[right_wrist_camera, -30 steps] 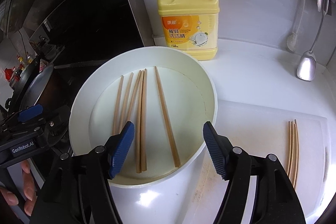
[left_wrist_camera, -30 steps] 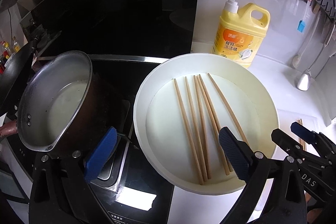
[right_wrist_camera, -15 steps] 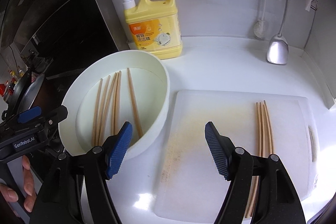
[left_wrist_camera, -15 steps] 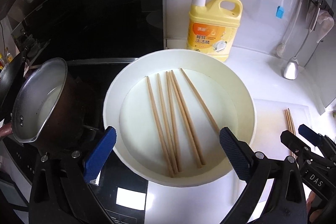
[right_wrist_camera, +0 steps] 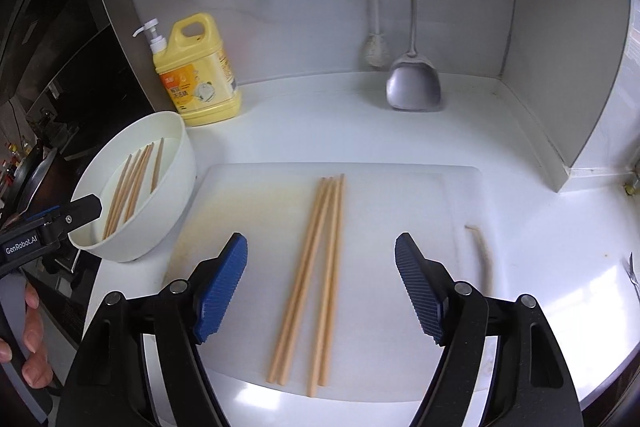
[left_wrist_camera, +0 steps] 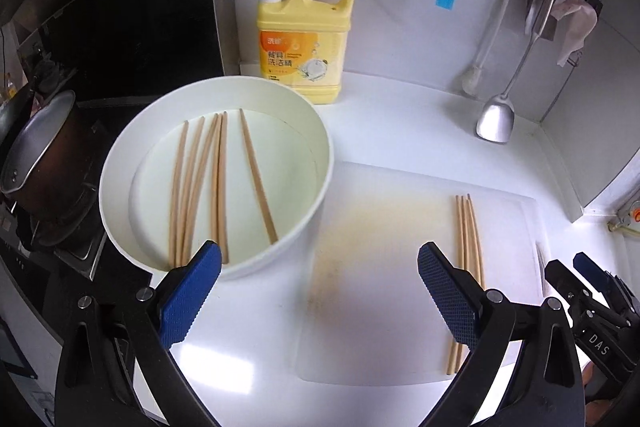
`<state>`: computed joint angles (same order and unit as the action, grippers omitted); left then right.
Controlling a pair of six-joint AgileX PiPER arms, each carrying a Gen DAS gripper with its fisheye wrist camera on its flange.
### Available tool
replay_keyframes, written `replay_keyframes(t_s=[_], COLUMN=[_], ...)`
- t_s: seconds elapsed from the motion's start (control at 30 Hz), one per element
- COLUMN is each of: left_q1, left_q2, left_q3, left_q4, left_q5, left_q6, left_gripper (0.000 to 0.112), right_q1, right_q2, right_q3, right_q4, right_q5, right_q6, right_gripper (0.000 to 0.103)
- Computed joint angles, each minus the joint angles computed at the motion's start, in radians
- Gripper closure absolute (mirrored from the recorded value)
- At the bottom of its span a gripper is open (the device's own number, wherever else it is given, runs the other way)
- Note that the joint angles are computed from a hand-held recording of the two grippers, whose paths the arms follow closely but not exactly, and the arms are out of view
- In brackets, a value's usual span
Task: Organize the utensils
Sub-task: 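Move both open tools back over the chopsticks on the cutting board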
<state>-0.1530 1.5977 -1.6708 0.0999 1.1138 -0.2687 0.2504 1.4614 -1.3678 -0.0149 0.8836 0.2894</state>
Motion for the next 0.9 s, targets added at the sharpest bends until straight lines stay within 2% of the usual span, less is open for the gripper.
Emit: replay_keyframes(t_s=[0.17, 0.33, 0.53, 0.6, 0.9], left_q1=[-0.151, -0.207, -0.179, -0.183, -0.192], left_q2=[-0.005, 0.008, 0.021, 0.027, 0.047], left_q3=[0.021, 0.028, 0.122, 0.161, 0.292], left_q4=[0.12, 0.15, 0.085, 0.095, 0.083], left_q5=[0.028, 0.032, -0.103, -0.158, -0.333], left_q6=[-0.137, -0.107, -0.042, -0.062, -0.134], left_gripper=[0.015, 0.015, 0.015, 0.015, 0.015], right_q1=[-0.132, -0.149, -0.079, -0.064, -0.054], right_q2=[-0.05, -0.077, -0.042, -0.018, 0.041], right_q3=[0.092, 0.177, 0.239, 0.248, 0.339], right_q4=[0.086, 0.083, -0.04, -0.05, -0.002], right_q5=[-0.034, -0.091, -0.169, -0.204, -0.4], right_q6=[-0.154, -0.118, 0.041, 0.061, -0.001], right_gripper=[0.03, 0.03, 0.03, 0.03, 0.03])
